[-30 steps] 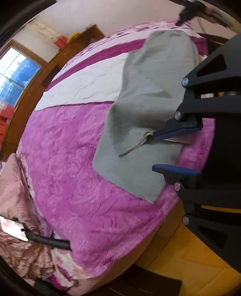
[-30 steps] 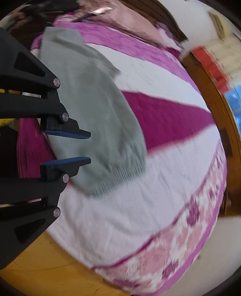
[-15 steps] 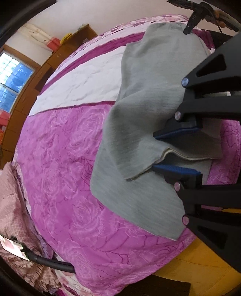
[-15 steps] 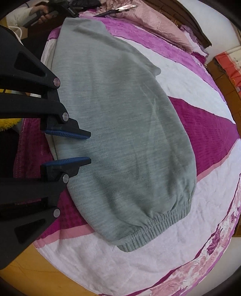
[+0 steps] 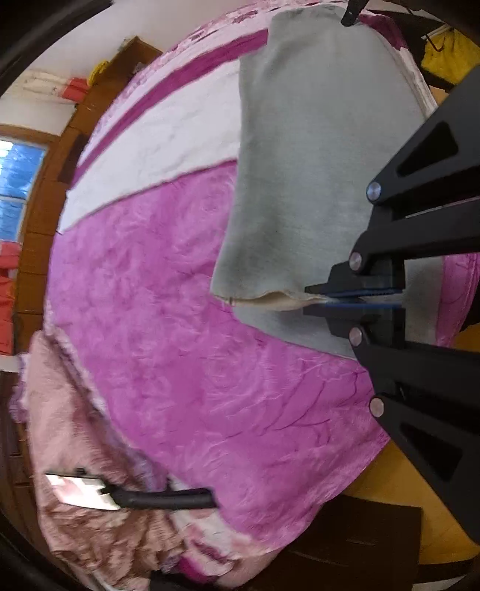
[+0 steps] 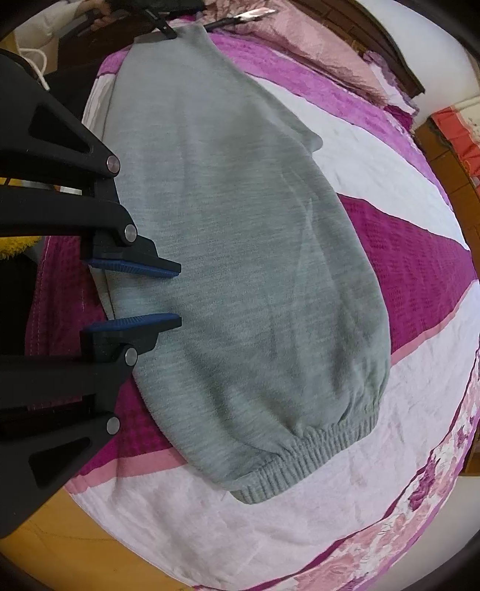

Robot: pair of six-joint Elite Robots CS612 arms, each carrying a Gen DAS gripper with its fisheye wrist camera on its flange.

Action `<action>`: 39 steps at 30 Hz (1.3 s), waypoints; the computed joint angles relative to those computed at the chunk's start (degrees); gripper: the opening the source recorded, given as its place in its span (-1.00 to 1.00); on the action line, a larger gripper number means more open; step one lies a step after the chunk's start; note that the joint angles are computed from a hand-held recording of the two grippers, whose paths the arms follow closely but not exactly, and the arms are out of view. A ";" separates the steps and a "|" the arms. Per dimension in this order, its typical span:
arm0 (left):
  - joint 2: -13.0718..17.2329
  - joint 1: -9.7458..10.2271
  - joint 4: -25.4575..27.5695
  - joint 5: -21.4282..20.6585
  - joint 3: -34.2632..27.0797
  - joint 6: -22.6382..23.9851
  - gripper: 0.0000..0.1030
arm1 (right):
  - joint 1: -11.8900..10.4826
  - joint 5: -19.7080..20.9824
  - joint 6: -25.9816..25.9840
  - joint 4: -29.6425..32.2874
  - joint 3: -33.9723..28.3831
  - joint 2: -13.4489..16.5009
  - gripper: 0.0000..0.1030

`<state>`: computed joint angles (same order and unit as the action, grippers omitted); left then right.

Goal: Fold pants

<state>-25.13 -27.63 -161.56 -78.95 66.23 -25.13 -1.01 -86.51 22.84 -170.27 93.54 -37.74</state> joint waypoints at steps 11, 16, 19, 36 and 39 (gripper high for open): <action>1.60 0.73 -1.52 -1.94 -1.70 0.02 -0.80 | 1.78 -1.23 -5.27 2.96 -3.31 0.30 -0.74; 1.95 0.72 -3.25 -0.79 -2.13 -0.64 -0.95 | 2.46 -0.57 -6.27 4.89 -4.37 0.97 -0.74; 2.39 0.73 -0.90 0.04 -3.45 -0.19 -0.95 | 2.49 -0.78 -6.31 4.32 -4.31 0.94 -0.74; -0.21 -0.11 -5.17 3.44 0.39 -3.72 -0.85 | 3.26 9.10 -11.61 5.29 -17.81 6.67 -0.74; -0.25 -0.54 -5.69 3.10 0.52 -3.48 -0.85 | 3.81 9.22 -11.53 8.80 -22.10 9.17 -0.74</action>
<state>-25.38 -28.17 -167.25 -75.85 66.75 -28.60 2.80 -77.29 11.31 -161.46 71.44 -28.57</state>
